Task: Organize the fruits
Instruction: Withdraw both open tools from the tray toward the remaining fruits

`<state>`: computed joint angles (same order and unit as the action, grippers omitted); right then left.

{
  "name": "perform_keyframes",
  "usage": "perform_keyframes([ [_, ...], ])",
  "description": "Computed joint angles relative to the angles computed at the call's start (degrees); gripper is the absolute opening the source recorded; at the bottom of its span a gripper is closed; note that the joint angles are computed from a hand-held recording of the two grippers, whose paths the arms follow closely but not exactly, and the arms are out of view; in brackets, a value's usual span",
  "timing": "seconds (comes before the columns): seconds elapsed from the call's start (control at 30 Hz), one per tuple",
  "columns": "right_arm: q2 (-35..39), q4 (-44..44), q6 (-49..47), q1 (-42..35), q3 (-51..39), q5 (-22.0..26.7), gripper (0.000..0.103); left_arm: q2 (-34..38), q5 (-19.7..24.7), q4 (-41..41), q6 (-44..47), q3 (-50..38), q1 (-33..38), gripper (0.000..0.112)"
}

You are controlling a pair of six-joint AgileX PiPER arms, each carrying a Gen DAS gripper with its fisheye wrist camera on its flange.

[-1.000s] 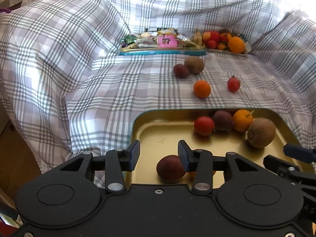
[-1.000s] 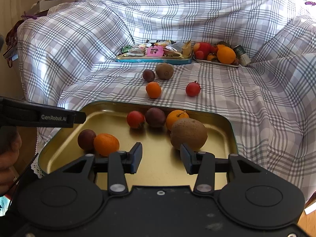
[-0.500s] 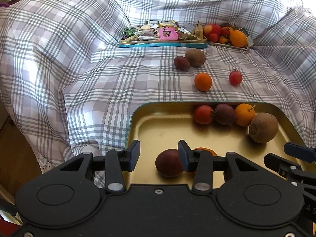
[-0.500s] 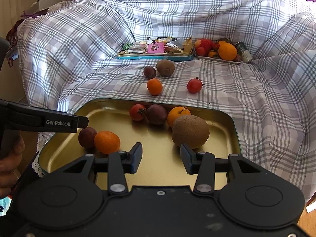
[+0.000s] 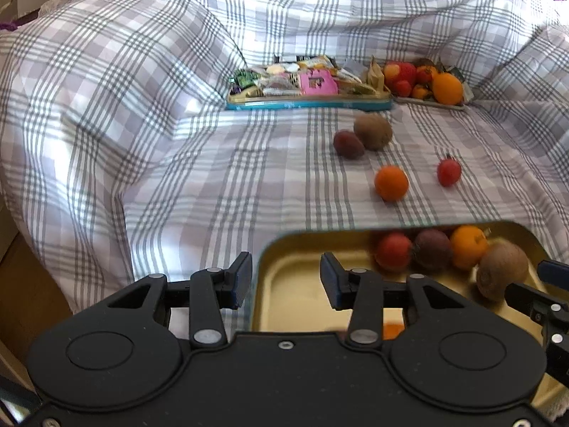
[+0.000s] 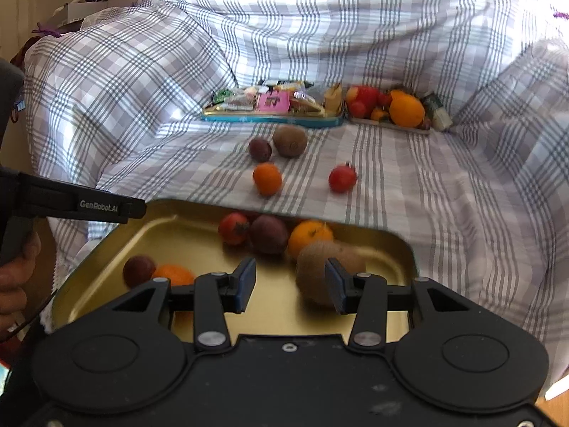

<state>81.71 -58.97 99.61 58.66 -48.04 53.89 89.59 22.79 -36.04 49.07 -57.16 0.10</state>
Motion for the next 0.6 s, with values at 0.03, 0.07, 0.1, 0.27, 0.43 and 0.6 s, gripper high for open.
perform_keyframes([
  [0.03, 0.3, -0.4, -0.8, -1.2, -0.3, -0.9, 0.046, 0.8, -0.2, 0.6, -0.6, -1.1, -0.3, 0.051],
  [0.07, 0.7, -0.7, -1.6, -2.6, -0.6, -1.8, 0.046, 1.7, -0.5, 1.4, -1.4, -2.2, -0.8, 0.051],
  [0.1, 1.0, -1.0, -2.1, -3.9, -0.7, -2.8, 0.046, 2.4, -0.9, 1.1, -1.1, -3.1, -1.1, 0.051],
  [0.27, 2.9, -1.7, -4.6, -10.5, -2.6, -7.3, 0.046, 7.7, -1.7, 1.4, -1.6, -9.3, -3.2, 0.051],
  [0.43, 4.9, -0.8, -7.2, -17.1, -4.5, -11.3, 0.046, 13.8, -1.8, 0.6, -2.0, -16.0, -4.7, 0.051],
  [0.6, 7.3, -0.2, -9.6, -23.6, -6.9, -16.2, 0.046, 18.3, -2.9, -4.0, 2.1, -20.0, -6.1, 0.051],
])
